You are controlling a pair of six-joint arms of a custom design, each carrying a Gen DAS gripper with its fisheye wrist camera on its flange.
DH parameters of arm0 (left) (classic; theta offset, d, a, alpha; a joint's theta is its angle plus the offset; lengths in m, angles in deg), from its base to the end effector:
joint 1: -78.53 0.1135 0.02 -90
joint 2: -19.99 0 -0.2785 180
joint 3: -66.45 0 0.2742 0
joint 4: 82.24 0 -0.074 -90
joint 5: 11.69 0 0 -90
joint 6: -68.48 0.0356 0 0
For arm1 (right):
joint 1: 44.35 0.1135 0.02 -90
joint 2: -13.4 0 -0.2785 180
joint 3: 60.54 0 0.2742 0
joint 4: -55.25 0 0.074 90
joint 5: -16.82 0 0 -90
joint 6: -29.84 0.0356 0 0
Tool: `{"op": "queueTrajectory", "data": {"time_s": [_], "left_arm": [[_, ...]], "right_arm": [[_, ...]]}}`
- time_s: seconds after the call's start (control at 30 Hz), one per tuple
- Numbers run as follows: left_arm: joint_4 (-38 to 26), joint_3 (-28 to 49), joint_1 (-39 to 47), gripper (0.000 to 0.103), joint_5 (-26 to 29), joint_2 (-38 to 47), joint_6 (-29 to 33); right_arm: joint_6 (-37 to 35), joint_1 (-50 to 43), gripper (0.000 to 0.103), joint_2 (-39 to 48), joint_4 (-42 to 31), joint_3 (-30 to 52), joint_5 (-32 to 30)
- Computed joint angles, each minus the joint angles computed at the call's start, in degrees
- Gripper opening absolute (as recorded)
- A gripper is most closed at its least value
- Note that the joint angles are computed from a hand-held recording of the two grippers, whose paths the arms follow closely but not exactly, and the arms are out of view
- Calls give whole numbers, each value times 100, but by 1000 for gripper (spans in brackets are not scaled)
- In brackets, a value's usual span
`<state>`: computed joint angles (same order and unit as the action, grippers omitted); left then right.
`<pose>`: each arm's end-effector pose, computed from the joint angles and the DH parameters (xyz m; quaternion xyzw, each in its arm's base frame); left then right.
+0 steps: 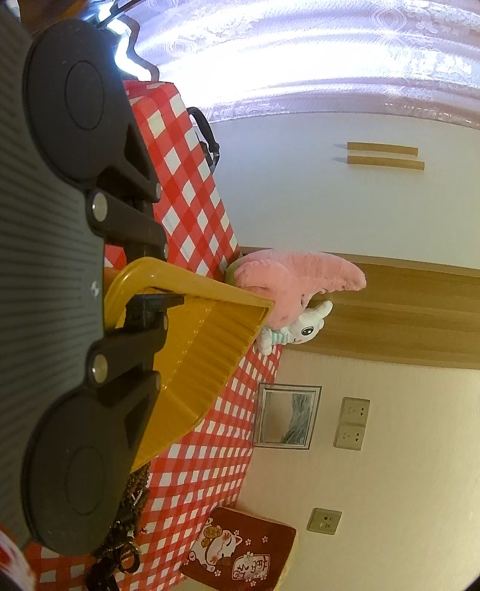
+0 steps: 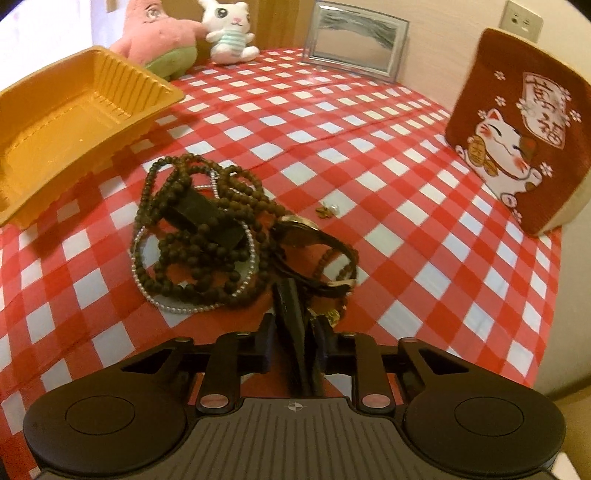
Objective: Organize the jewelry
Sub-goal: 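Grasp the black item in the jewelry pile with the right gripper while the left holds the tray, then carry the black item into the tray held by the left gripper and release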
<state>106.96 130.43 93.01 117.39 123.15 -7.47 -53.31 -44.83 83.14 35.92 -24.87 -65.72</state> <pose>0.3774 0.0743 0.1607 0.1642 0.8167 -0.1646 0.5282 0.2158 -0.0064 0.1334 0.0809 0.9442 -0.0443 0.3163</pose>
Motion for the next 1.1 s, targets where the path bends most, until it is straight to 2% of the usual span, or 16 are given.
{"op": "queueTrajectory", "data": {"time_s": [0.13,0.4,0.67,0.93,1.1], "left_arm": [[-69,154,22,6,72,131,29],[-92,261,-27,6,93,226,13],[-16,310,-105,6,47,306,77],[153,286,-217,6,-145,345,218],[362,192,-321,7,-351,318,378]], "right_arm": [[137,122,19,63,-133,112,65],[1097,262,19,-211,-496,377,-187],[1585,701,19,-252,-368,766,-304],[1713,1144,19,633,275,1572,-743],[1493,1462,19,1405,656,2148,-966]]}}
